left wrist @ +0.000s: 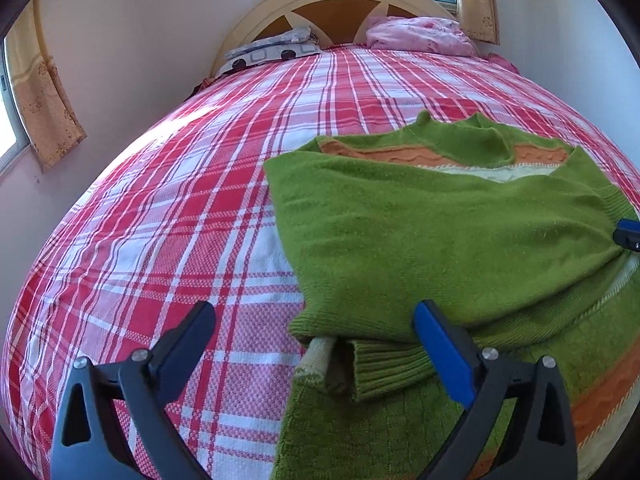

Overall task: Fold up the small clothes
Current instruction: 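Grasp the folded cuff with the right gripper and straighten it, then release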

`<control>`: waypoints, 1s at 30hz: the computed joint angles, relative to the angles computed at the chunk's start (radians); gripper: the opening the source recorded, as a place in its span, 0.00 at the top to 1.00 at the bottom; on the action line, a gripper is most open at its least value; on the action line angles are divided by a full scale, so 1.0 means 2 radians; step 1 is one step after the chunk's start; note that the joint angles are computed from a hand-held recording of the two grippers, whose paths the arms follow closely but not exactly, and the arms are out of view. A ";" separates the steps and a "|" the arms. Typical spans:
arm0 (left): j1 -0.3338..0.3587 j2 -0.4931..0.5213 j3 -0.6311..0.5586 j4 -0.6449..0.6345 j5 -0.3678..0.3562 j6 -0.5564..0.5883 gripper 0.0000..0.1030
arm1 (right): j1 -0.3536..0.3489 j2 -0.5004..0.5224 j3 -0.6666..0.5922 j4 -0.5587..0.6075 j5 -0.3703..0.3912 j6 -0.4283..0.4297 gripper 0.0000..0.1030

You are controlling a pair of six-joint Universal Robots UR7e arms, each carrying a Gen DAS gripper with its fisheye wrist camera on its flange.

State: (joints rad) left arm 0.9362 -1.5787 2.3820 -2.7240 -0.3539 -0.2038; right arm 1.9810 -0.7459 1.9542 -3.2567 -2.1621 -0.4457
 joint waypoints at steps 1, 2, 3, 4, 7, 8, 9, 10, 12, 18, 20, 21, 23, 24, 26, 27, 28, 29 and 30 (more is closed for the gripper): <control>-0.002 -0.005 0.002 0.011 -0.001 -0.008 0.00 | 0.001 0.005 -0.004 -0.003 -0.004 -0.002 0.73; -0.002 -0.008 0.004 0.017 -0.006 -0.011 0.00 | 0.002 0.005 -0.001 -0.010 -0.007 -0.004 0.73; -0.001 -0.010 0.004 0.020 -0.009 -0.011 0.00 | 0.002 0.008 -0.001 -0.017 -0.006 -0.004 0.73; -0.002 -0.009 0.006 0.014 -0.007 -0.007 0.00 | 0.001 0.007 0.001 -0.020 -0.004 -0.003 0.73; -0.002 -0.008 0.006 0.012 -0.006 -0.006 0.00 | -0.002 0.002 0.005 -0.019 0.000 0.011 0.73; -0.003 -0.008 0.006 0.012 -0.004 -0.005 0.00 | -0.002 0.000 0.008 -0.022 -0.001 0.013 0.73; -0.005 -0.009 0.007 0.015 -0.002 -0.007 0.00 | -0.001 -0.001 0.010 -0.025 -0.003 0.013 0.73; -0.005 -0.008 0.007 0.015 -0.002 -0.007 0.00 | 0.000 -0.001 0.012 -0.029 -0.004 0.013 0.73; -0.003 -0.010 0.006 0.022 -0.008 -0.010 0.00 | -0.004 -0.001 0.015 -0.033 0.002 0.015 0.73; 0.000 -0.017 0.005 0.033 -0.019 -0.022 0.00 | 0.003 0.013 0.005 -0.044 -0.021 0.009 0.72; -0.005 -0.016 0.008 0.034 -0.009 -0.023 0.00 | 0.004 0.016 0.007 -0.056 -0.023 0.001 0.72; -0.007 -0.016 0.009 0.034 -0.007 -0.022 0.00 | 0.001 0.013 0.009 -0.056 -0.016 0.004 0.71; -0.009 -0.020 0.011 0.032 -0.005 -0.021 0.00 | -0.003 0.006 0.012 -0.048 -0.002 0.013 0.70; -0.011 -0.025 0.011 0.040 -0.007 -0.028 0.00 | -0.004 0.003 0.015 -0.050 0.003 0.014 0.69; -0.015 -0.035 0.015 0.048 -0.013 -0.035 0.00 | -0.004 0.000 0.019 -0.052 0.007 0.015 0.67; -0.018 -0.040 0.017 0.054 -0.014 -0.039 0.00 | -0.004 -0.001 0.020 -0.051 0.008 0.016 0.64; -0.021 -0.045 0.020 0.058 -0.014 -0.042 0.00 | -0.003 -0.001 0.021 -0.050 0.009 0.017 0.62; -0.023 -0.047 0.021 0.057 -0.015 -0.042 0.00 | -0.002 -0.001 0.022 -0.051 0.009 0.016 0.57; -0.025 -0.049 0.023 0.059 -0.016 -0.043 0.00 | 0.000 -0.001 0.023 -0.051 0.009 0.015 0.49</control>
